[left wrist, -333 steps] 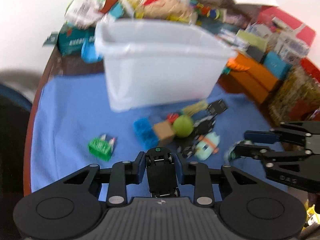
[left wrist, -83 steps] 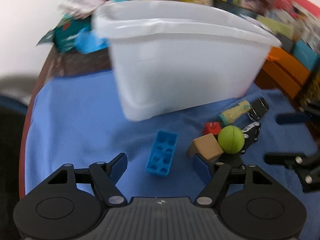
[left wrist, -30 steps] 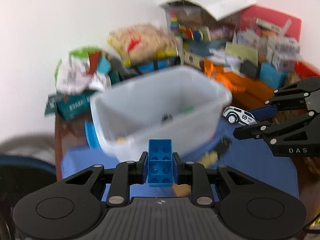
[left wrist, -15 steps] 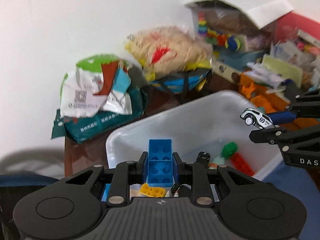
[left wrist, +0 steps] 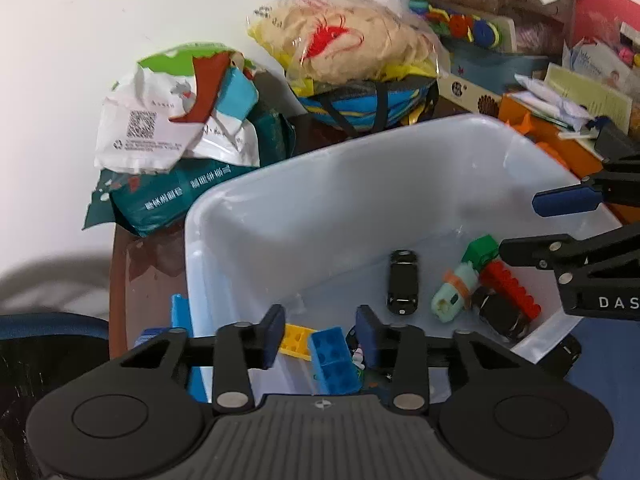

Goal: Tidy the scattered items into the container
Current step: 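Carry the blue brick into the bin and open the left tool while the right tool drops the white car, then grasp the green ball with the left tool while the right tool grasps a black-and-white toy car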

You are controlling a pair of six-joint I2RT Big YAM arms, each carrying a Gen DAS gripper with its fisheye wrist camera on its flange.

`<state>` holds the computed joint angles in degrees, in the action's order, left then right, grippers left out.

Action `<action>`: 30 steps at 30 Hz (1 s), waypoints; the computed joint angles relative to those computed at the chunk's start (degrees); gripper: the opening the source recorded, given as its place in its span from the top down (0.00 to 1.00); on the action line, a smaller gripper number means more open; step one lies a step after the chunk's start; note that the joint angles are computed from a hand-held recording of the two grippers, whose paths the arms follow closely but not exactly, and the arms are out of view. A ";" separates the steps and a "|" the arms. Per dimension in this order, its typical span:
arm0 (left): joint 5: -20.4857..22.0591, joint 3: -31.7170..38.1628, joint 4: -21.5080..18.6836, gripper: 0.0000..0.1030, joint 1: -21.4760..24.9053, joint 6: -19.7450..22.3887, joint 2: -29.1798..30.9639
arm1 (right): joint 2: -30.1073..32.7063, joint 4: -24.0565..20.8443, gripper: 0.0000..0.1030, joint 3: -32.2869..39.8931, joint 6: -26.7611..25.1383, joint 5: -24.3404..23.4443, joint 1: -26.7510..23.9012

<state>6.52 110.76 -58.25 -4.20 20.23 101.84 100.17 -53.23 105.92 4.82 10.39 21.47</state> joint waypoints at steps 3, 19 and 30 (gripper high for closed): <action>0.54 -1.56 1.09 0.54 0.06 0.01 -1.74 | -1.22 1.34 0.44 -1.04 0.16 0.71 0.26; 7.48 -27.68 5.90 0.34 1.76 -1.61 -20.83 | -17.50 9.21 0.30 -20.45 0.74 0.89 2.94; 9.84 -34.93 13.79 0.37 -2.55 0.92 -22.04 | -20.79 8.01 0.39 -30.47 4.77 -2.56 5.23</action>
